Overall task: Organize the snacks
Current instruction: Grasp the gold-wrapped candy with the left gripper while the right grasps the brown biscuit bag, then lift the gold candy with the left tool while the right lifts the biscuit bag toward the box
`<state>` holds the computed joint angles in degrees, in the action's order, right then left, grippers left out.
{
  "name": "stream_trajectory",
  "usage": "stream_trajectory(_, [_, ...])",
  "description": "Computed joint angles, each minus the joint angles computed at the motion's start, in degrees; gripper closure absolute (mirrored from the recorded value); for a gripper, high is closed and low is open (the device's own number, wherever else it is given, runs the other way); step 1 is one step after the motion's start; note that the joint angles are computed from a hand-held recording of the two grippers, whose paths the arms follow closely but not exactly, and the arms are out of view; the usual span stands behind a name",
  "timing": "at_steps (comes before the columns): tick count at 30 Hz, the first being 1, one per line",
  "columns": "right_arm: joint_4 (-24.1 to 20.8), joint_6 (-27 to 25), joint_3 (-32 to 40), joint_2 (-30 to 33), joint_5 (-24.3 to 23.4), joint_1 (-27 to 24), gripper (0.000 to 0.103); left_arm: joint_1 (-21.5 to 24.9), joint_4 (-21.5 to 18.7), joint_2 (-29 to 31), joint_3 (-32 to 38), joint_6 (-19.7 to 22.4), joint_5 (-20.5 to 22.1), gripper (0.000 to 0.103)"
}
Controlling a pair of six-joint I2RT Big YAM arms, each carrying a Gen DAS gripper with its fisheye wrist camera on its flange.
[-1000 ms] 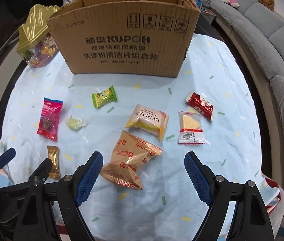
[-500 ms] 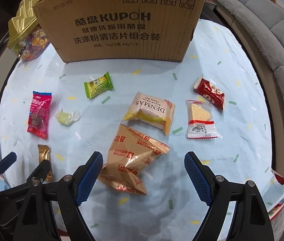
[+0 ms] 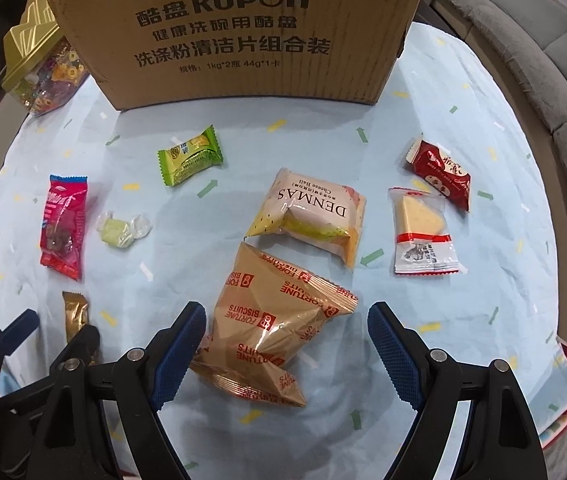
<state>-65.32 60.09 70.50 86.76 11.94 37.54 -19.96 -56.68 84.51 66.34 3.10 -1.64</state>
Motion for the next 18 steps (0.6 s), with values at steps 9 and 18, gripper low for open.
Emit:
stream_trajectory(9, [3.4, -0.1, -1.9, -0.6, -3.3, -0.8, 0.058, -0.5, -0.4, -1.0, -0.4, 1.3, 1.9, 0.059])
stream_trajectory(18, [3.2, -0.3, -2.3, -2.5, -1.5, 0.0, 0.064, -0.5, -1.3, -1.7, -0.4, 1.9, 2.6, 0.082])
